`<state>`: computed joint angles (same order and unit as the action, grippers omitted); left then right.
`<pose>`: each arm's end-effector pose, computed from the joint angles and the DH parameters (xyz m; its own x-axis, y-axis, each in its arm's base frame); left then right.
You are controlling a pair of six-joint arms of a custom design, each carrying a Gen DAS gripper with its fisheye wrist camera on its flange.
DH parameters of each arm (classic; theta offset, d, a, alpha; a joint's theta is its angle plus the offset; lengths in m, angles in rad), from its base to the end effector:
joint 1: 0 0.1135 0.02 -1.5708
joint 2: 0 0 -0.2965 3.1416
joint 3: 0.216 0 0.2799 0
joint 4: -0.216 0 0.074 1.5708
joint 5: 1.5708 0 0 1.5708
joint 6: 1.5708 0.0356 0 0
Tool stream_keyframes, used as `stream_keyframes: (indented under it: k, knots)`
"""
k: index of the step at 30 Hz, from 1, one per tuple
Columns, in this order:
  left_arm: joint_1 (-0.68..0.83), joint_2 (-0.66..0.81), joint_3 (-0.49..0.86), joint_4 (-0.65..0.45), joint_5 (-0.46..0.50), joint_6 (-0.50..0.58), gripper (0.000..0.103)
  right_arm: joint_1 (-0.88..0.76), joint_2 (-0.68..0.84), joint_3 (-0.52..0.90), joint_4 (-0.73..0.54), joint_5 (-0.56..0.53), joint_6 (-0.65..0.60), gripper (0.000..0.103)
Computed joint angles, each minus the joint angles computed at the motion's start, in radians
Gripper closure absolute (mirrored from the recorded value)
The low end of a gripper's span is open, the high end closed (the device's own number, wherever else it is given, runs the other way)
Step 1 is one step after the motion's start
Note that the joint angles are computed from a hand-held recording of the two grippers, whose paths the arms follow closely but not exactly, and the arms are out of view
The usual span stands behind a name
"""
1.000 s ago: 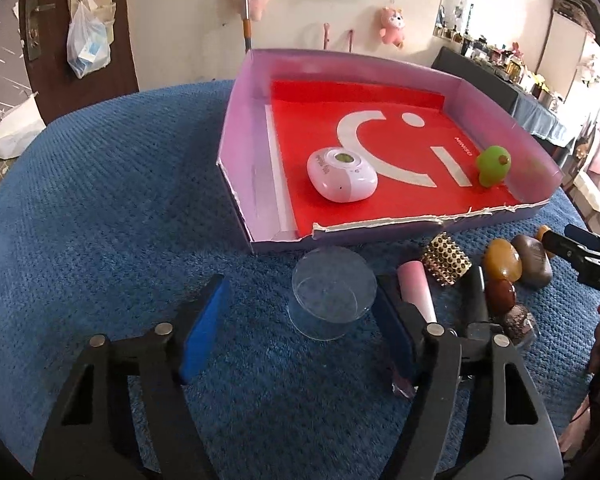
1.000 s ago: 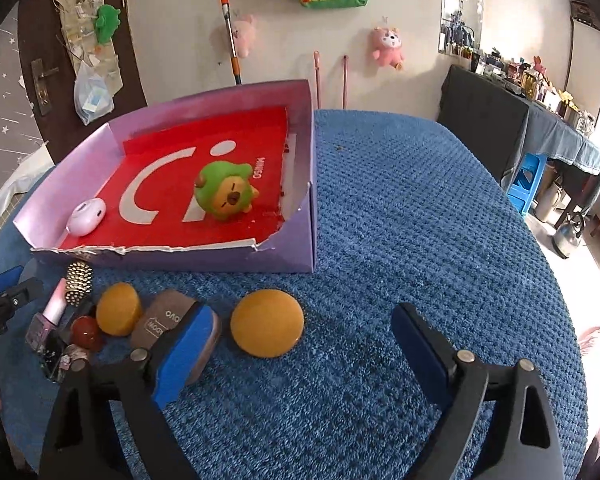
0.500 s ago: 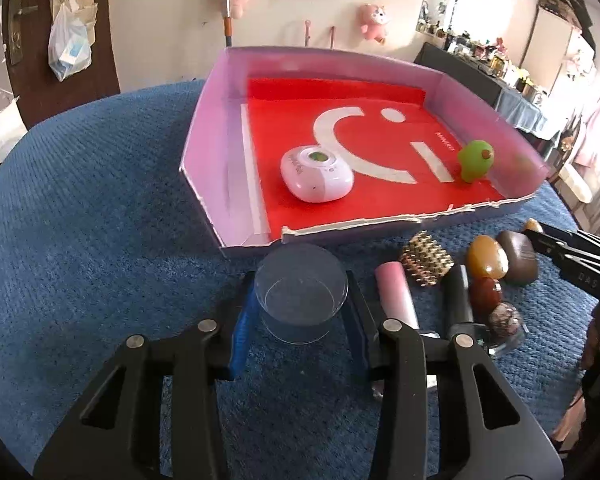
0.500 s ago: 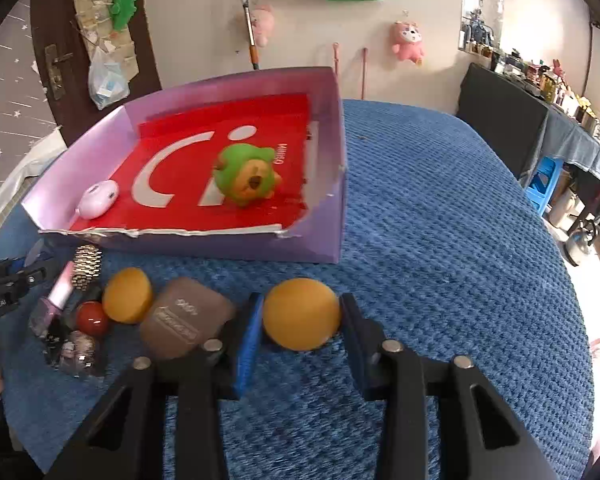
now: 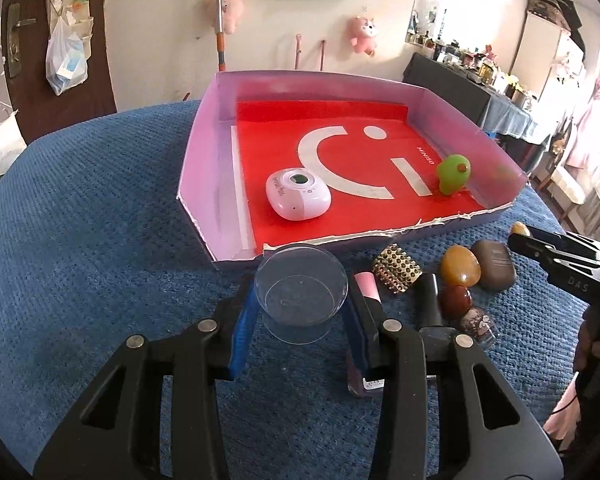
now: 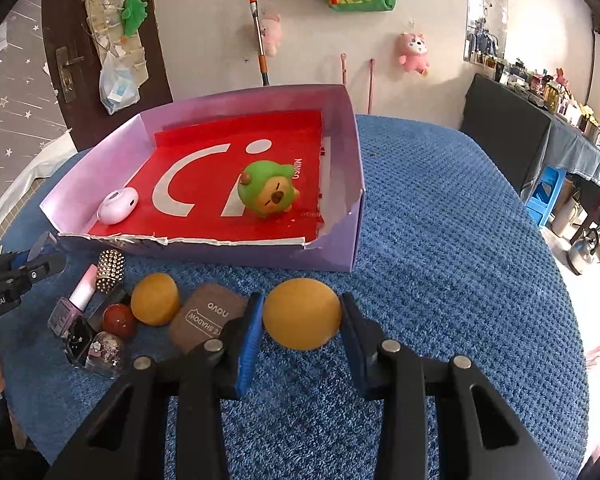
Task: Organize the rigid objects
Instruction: 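Grasp the clear plastic cup with the left tool while the right tool grasps an orange sponge, then carry the cup into the box with the left tool while the right tool places the orange sponge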
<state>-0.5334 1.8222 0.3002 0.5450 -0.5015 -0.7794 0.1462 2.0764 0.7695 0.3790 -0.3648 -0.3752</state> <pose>0.2032 -0.1001 0.0433 -0.6583 -0.3270 -0.6780 -0.3492 0.9306 -0.1098 0.3515 0.0646 0.0388 -0.6093 -0.4358 -0.6624 -0.6137 0.7882 0.0460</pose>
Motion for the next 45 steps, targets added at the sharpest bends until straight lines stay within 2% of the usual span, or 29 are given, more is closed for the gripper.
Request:
stream_keyframes:
  k: [7,17,22,28,33,45]
  knots:
    - [-0.003,-0.058,0.008,-0.034,0.007,0.029,0.065,-0.007,-0.035,-0.016,-0.005,-0.028,-0.007,0.063]
    - [0.077,-0.097,0.132,-0.118,0.118,0.23,0.065,0.087,-0.081,0.057,-0.1,-0.087,-0.039,0.063]
    - [0.14,-0.037,0.223,-0.148,0.219,0.348,0.065,0.145,-0.05,0.137,-0.169,-0.092,-0.091,0.063]
    - [0.197,0.045,0.325,-0.196,0.305,0.463,0.065,0.181,0.015,0.257,-0.278,-0.109,-0.215,0.063]
    - [0.245,0.097,0.381,-0.215,0.389,0.539,0.065,0.206,0.078,0.342,-0.347,-0.075,-0.321,0.063]
    - [0.301,0.21,0.484,-0.262,0.468,0.669,0.065,0.223,0.156,0.462,-0.495,-0.052,-0.45,0.063]
